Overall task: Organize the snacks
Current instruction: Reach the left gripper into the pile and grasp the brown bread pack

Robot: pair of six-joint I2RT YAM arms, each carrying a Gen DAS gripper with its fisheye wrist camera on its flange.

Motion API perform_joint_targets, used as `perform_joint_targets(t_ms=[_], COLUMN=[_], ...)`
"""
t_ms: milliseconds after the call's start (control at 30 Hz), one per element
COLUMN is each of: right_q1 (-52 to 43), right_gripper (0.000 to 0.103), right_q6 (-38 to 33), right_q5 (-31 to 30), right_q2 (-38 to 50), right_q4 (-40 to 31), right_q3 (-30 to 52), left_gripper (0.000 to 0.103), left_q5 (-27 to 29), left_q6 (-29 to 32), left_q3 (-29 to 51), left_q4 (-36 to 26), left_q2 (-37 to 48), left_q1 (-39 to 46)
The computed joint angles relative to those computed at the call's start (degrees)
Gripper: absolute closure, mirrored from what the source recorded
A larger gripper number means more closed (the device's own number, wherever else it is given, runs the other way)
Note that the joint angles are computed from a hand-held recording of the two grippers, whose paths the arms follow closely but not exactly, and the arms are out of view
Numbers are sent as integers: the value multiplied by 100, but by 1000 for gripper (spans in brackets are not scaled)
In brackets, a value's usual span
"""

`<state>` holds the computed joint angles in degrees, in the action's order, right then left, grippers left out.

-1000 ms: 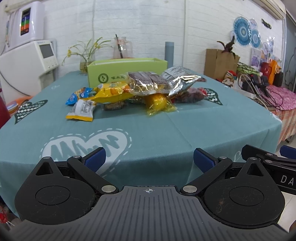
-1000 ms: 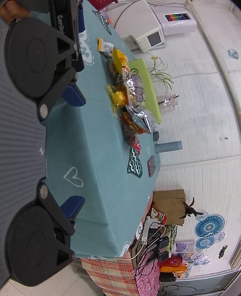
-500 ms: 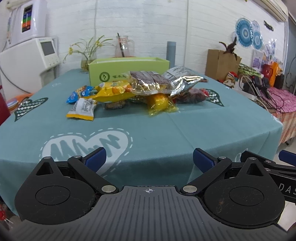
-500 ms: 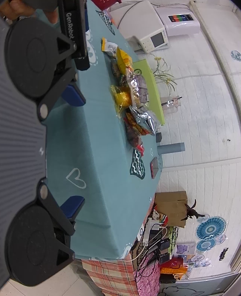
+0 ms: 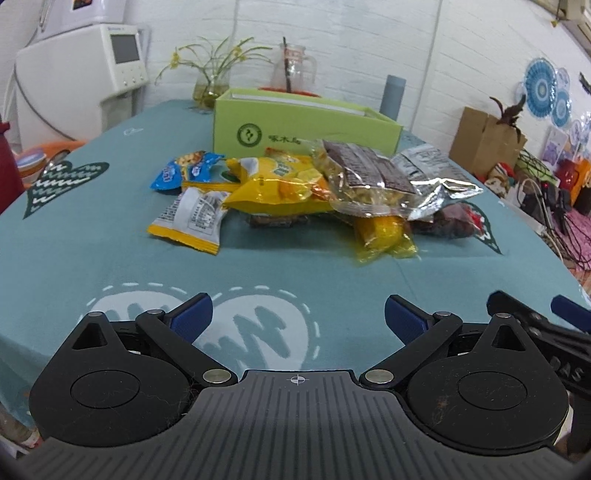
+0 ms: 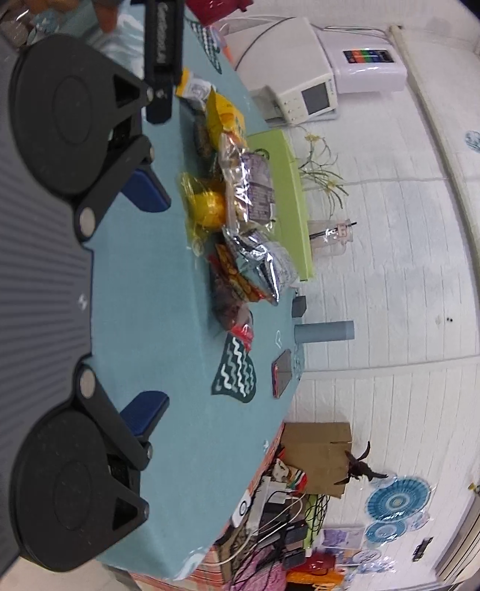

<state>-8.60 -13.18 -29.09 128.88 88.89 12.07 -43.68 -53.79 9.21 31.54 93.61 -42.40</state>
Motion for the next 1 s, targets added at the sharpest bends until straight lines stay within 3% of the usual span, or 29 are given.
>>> perform_joint_targets(t_ms=[133, 300, 400, 433, 467, 500, 567, 667, 767, 1000], right_q1=[642, 721, 491, 437, 441, 367, 253, 690, 1154, 1642], right_gripper=[0, 0, 1, 0, 0, 0, 0, 0, 0, 1], right_q6=[-285, -372, -528, -616, -706, -766, -956, -1240, -1485, -1726], right_q5=[591, 472, 137, 110, 179, -83, -981, -1410, -1382, -1053], right_q2=[-289, -241, 5, -166, -625, -981, -1556, -2073, -1874, -1068], right_q4=[-1900, -2370, -2075, -2376, -3195, -3762, -3977, -4144, -5061, -6314], right_q3=[977, 1408, 1450, 1450, 1504, 1534, 1367, 1436, 2240, 3629], left_gripper=[15, 21, 21, 21, 21, 20, 18, 20, 29, 37], left_q5=[623, 1737, 2418, 2628, 2865, 3120, 3596, 4248, 4877, 5334], left_q6=[576, 1355, 1883, 2005, 2138, 2259, 2417, 2608, 2742, 3115], left_q3=[-279, -317, -427, -411, -395, -339, -173, 440, 1099, 1969], left_q4=[429, 379, 314, 116, 14, -105, -77, 31, -178, -553], left_q2=[-217, -668, -1261, -1577, -1824, -2063, -2217, -1699, -1104, -92], left_q1=[891, 2001, 2592, 2781, 3001, 3206, 3542, 3838, 3998, 4073])
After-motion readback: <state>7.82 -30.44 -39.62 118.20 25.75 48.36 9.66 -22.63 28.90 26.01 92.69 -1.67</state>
